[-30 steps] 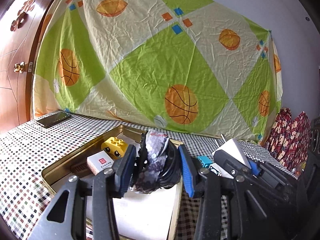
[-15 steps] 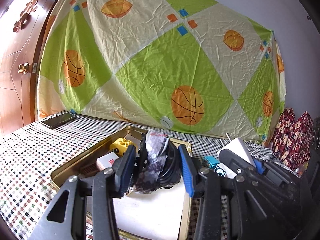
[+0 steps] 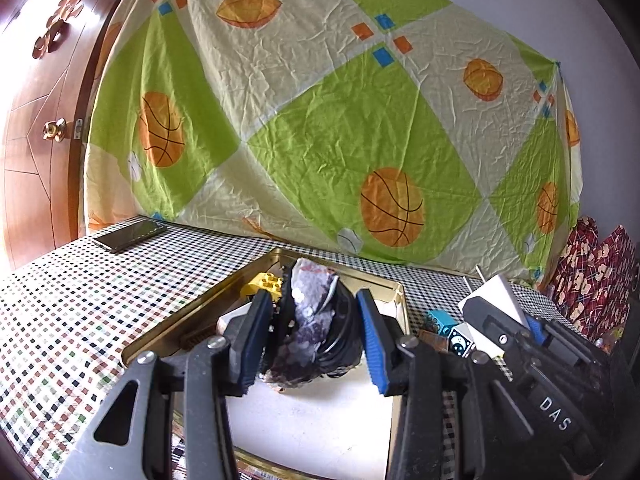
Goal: Organize rigid objects
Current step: 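Lift the black coiled object and white charger and carry both over the gold tin, then lower the coiled object and charger into the tin and open both tools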
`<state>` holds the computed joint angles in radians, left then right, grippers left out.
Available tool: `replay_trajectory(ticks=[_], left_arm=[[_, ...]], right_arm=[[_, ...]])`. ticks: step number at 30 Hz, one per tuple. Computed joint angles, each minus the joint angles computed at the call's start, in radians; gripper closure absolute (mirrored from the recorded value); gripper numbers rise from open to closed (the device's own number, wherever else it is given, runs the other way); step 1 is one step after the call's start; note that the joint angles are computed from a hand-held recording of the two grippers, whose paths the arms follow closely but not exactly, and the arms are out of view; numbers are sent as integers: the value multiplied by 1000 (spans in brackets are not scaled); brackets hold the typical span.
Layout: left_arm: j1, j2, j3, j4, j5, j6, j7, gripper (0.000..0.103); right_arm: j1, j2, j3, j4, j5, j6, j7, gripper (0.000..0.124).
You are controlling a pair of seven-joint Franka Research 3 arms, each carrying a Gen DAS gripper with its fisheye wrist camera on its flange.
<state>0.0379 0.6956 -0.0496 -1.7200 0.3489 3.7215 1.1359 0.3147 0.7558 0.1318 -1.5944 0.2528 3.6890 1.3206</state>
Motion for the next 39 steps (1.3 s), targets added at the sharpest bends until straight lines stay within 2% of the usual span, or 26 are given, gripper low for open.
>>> replay_trajectory(ticks=[10, 14, 17, 24, 27, 29, 30, 32, 33, 35, 38, 39], left_arm=[[23, 8, -11, 26, 28, -44, -20, 60], [17, 7, -2, 32, 25, -57, -11, 61], [6, 8, 10, 42, 14, -80, 6, 61], [60, 30, -47, 96, 76, -173, -12, 61], [70, 32, -53, 99, 86, -178, -21, 60], [77, 27, -56, 91, 92, -170, -27, 61], [80, 24, -56, 84, 94, -164, -30, 61], [82, 18, -53, 73, 93, -152, -36, 61], [88, 15, -58, 66, 100, -148, -41, 61], [88, 5, -53, 43, 105, -131, -46, 60], [64, -17, -20, 2, 81, -99, -32, 60], [64, -19, -19, -3, 81, -97, -30, 61]], right_arm=[[3, 16, -1, 29, -5, -25, 0, 100], [30, 32, -23, 57, 17, -28, -31, 100], [28, 38, -15, 69, 8, -40, -44, 100], [21, 54, -6, 106, 3, -82, -52, 100], [29, 36, -21, 85, 29, -93, -61, 100], [2, -3, -4, 37, 8, -128, -60, 100], [11, -27, -19, 6, 20, -139, -69, 100], [20, -71, -40, -32, 48, -226, -79, 100], [3, -90, -24, -48, 48, -274, -71, 98], [-22, -116, 1, -85, 47, -317, -58, 90], [-6, -132, -18, -113, 49, -382, -54, 84], [16, -131, -44, -110, 57, -407, -45, 83]])
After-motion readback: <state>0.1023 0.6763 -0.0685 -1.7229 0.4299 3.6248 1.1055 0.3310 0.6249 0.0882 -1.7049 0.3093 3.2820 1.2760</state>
